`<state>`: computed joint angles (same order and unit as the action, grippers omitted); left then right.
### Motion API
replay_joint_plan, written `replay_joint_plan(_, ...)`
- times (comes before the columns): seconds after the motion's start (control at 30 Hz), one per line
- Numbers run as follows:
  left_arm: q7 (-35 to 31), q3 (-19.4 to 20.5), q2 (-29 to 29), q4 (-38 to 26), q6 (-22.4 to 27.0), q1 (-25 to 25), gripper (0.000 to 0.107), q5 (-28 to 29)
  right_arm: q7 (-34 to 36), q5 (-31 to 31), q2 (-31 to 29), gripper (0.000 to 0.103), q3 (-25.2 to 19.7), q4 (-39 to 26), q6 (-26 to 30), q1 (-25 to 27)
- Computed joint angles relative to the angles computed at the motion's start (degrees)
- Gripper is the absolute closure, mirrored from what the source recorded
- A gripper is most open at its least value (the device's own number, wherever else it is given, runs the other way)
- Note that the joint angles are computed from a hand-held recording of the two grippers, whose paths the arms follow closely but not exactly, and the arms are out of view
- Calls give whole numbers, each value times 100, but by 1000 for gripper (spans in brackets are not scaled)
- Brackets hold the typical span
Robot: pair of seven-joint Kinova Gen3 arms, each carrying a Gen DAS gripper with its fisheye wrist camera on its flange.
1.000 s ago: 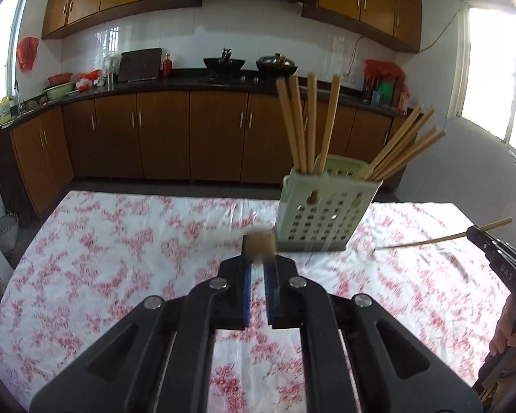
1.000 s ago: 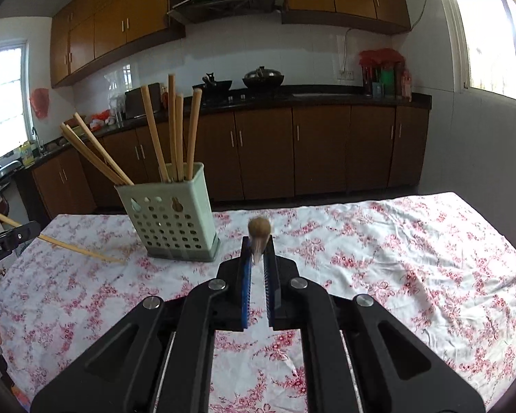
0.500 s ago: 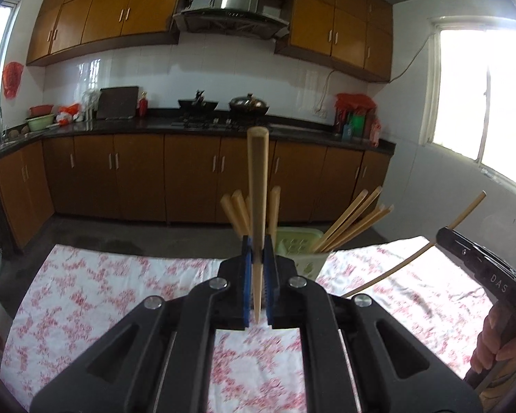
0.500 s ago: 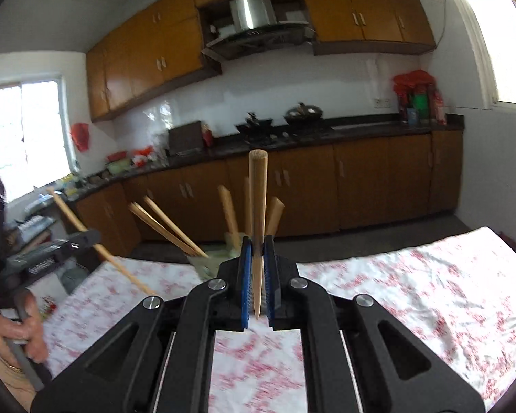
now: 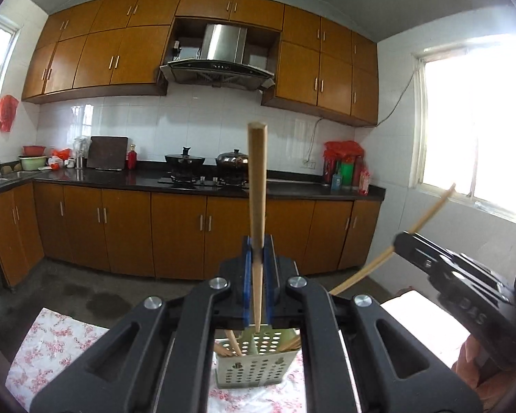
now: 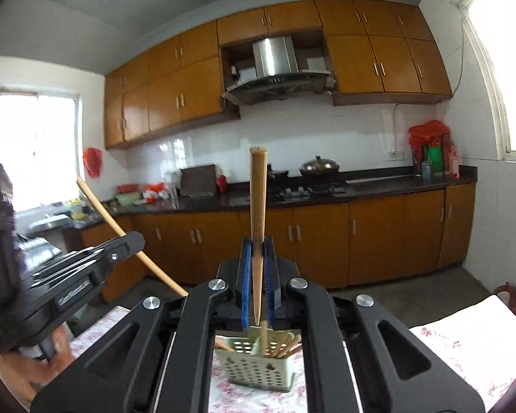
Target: Organize utensils
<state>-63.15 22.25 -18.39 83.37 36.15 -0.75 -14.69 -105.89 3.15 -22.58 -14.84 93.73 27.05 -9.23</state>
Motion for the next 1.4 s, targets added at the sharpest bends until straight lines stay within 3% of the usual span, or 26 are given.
replay_joint_plan(0.13,294,226,267,172,-243,-207,100,-265,-61,126,379,95,-116,-223,406,46)
replay_joint_plan(0.47,552,-156,627,434,-398,293,99,-552,-165,245,598,95,50,-284,798,-247)
replay_joint_plan(0.53,569,-254,627,437,-405,375,94,-552,-173,235,579,92,81,-276,830,-283)
replay_joint_plan(0.6,619,-311,588,459,-402,399,79,-556,-258,311,570,77,21,-273,807,-233)
replay_joint_plan(0.7,554,-464,448,528,-417,444,71,-435,-296,351,411,73,29,-194,724,-209)
replay_joint_plan(0.77,454,-569,297,601,-410,455,65,-304,-334,376,268,69,14,-135,645,-152)
replay_joint_plan(0.83,323,-679,43,749,-405,440,57,-165,-370,389,88,57,-8,-20,529,-71)
replay_joint_plan(1.0,52,-685,-697,1164,-233,188,16,127,-394,339,-563,13,-141,498,279,188)
replay_joint_plan(1.07,39,-492,-1068,1337,-24,-116,8,133,-547,404,-888,4,-435,766,256,565)
replay_joint_plan(1.2,-55,-225,-1860,1752,319,-563,8,207,-691,458,-1444,2,-902,1227,308,1074)
replay_joint_plan(1.4,-307,-161,-2800,2321,784,-713,8,625,-637,212,-1941,2,-1071,1667,692,992)
